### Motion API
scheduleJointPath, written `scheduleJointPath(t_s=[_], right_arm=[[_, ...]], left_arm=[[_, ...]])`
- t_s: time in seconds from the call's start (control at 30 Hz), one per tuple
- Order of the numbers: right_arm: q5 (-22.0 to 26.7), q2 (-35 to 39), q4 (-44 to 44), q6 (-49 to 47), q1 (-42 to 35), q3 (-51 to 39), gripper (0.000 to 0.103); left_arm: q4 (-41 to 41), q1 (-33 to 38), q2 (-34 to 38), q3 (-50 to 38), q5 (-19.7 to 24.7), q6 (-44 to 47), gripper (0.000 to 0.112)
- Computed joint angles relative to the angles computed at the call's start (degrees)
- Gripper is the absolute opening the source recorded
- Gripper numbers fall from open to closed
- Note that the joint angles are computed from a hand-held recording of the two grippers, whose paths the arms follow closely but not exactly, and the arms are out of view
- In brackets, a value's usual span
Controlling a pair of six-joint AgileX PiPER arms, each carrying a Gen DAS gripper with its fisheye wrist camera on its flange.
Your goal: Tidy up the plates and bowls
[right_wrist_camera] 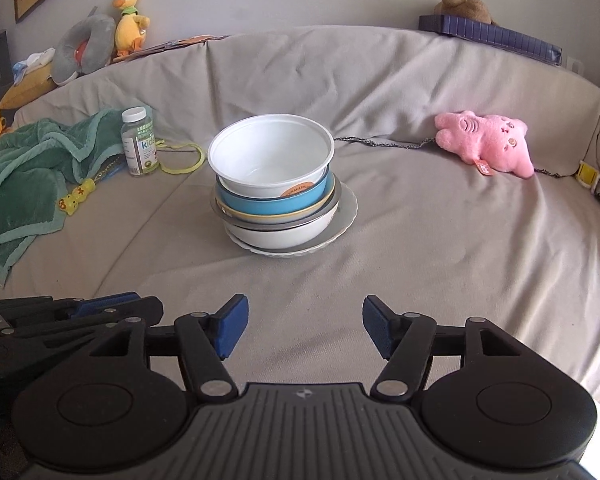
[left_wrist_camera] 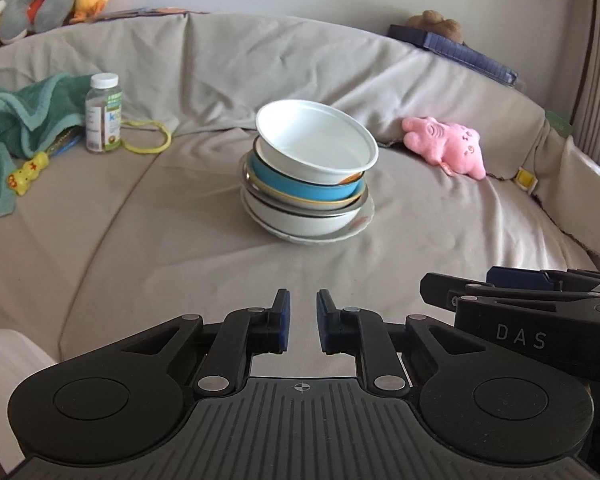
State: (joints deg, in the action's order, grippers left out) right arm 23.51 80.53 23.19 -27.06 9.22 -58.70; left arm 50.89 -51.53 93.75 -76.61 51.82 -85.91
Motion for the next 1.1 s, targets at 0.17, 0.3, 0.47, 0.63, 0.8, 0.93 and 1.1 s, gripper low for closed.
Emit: scheduleJointPath(t_s=[0.17, 0.3, 0.47, 0.63, 0.8, 0.93, 1.1], right_arm=[[1.2, 0.8, 1.3, -0.6, -0.9, 0.1, 0.064], [2.8, 1.2, 3.2, -2.2, -1.5, -0.2, 0.064], [3.0, 1.4, 2.2, -0.9, -1.2, -0.2, 0.064], [3.2, 1.1, 3.0, -2.1, -1.6, -0.2, 0.064], [3.6, 1.0, 3.2, -2.3, -1.8, -0.3, 0.064], [3.9, 1.1, 3.6, -2.9, -2.1, -0.4, 0.064], [4.0, 1.0, 3.1, -2.2, -1.9, -0.5, 0.064]], left_arm=[[1.0, -1.8, 0.9, -1.2, 2.9, 1.1, 0.017], [1.0, -2.0, 1.1, -1.7, 3.4, 1.8, 0.017], [1.1, -2.2, 0.8, -1.4, 2.6, 2.1, 0.017], [0.9, -2.1, 1.1, -1.6, 2.7, 2.7, 0.017], [0.8, -2.0, 1.1, -1.6, 2.5, 3.0, 0.017], [0.5, -1.9, 1.2, -1.8, 2.6, 3.3, 0.017], [0.5, -1.9, 1.2, -1.9, 2.6, 3.4, 0.017]])
